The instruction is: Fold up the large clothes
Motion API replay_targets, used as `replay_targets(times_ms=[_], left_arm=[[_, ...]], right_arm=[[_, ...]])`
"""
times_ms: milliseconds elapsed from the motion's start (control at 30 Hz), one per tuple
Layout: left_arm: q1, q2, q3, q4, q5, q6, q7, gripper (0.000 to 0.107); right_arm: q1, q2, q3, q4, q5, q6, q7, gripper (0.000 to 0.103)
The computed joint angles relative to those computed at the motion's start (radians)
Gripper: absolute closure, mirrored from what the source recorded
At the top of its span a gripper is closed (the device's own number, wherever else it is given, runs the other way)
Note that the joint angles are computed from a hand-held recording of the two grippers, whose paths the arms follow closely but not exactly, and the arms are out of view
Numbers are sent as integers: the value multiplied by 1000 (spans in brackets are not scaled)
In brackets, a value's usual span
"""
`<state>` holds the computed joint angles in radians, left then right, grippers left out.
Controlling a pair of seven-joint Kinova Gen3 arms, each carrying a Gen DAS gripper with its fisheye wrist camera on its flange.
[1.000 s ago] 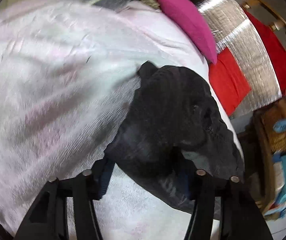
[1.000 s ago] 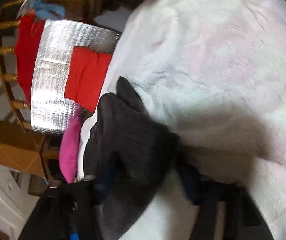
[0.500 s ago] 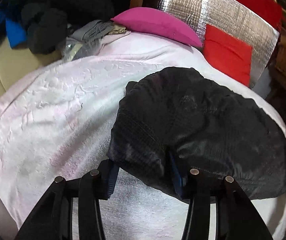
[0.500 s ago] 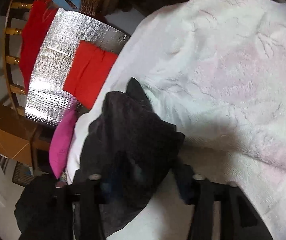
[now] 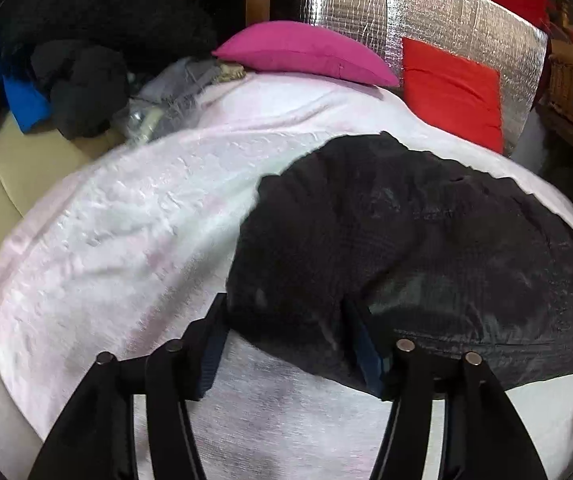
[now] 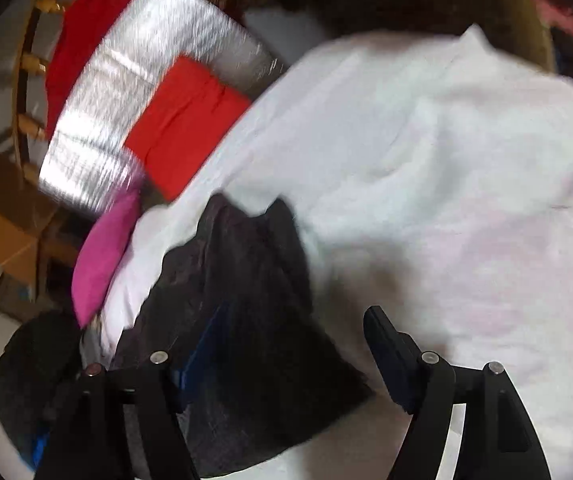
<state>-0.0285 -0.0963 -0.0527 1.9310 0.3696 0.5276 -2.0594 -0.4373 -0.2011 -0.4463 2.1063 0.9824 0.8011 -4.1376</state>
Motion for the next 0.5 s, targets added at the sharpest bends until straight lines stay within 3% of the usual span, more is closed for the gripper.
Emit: replay_targets(times_ms=[67, 200, 300, 367, 433, 500], left_arm=[[-41, -12, 58, 16, -41, -42, 19, 46], [-219, -18, 230, 25, -19, -59, -19, 46], [-347, -14, 322, 5, 63, -8, -109, 46], [-369, 2, 300, -34, 144, 73, -190, 45], [-337, 28, 214, -85, 225, 155, -248, 44], [-305, 61, 121, -143, 307, 236, -295, 29]], right_arm=[[-31, 17, 93, 0, -24, -81, 60, 27], [-70, 49, 259, 3, -111, -244, 221, 27], [28, 61, 232, 4, -182, -335, 307, 23], [110, 62, 173, -1, -229, -361, 350, 23], [141, 62, 155, 3, -244, -389, 358, 23], [170, 52, 147, 19, -255, -439, 363, 23]])
